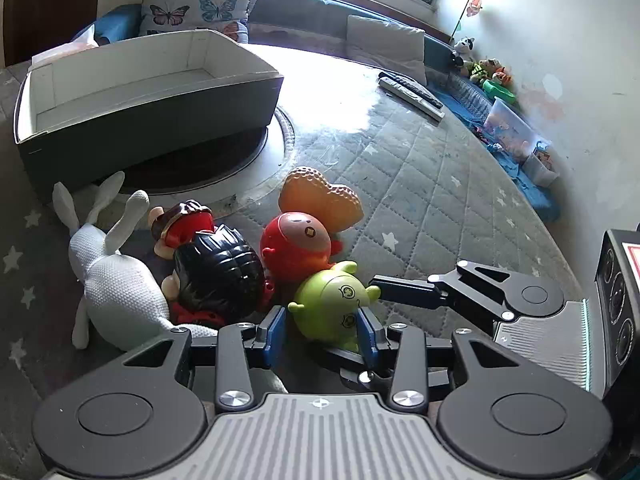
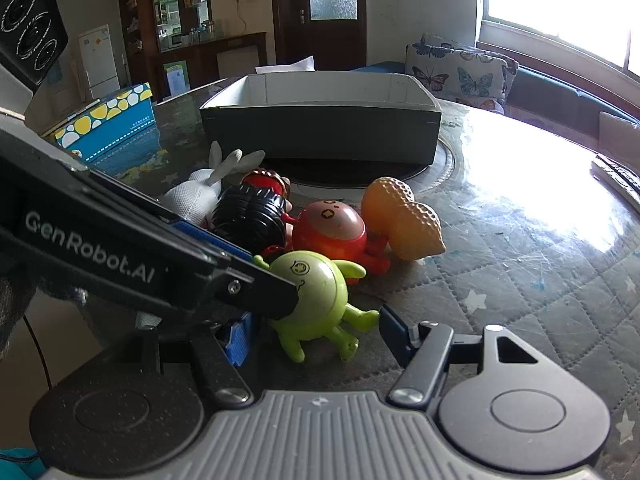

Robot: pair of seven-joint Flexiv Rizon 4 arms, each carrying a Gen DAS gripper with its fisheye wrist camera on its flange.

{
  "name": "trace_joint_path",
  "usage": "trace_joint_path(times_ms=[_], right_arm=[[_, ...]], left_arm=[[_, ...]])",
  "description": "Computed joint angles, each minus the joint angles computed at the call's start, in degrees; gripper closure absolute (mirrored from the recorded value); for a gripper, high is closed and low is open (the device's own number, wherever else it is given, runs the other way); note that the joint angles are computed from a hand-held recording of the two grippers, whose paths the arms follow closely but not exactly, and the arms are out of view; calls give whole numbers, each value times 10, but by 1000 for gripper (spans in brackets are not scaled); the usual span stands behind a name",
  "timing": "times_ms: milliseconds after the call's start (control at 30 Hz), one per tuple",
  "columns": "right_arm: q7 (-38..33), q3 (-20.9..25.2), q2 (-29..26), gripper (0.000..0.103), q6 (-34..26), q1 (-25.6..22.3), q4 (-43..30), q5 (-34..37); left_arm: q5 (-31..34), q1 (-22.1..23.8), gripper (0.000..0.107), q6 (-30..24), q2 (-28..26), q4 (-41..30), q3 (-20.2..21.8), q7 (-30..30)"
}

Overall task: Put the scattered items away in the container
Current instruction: 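Close the right gripper on the green alien toy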

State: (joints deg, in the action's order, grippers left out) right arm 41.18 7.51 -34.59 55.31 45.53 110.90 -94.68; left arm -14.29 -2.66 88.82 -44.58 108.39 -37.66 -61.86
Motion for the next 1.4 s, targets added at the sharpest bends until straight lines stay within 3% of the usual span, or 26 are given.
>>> trace_joint_path(times_ms=[333,1400], right_arm=[[-3,-2,2,36,2,-5,1,-2],[-17,0,-9,39,35,-17,-11,-22]], left_arm=[[-5,30,71,-10,-24,-9,-39,19],[-40,40,71,-27,-36,-25,-52,2]])
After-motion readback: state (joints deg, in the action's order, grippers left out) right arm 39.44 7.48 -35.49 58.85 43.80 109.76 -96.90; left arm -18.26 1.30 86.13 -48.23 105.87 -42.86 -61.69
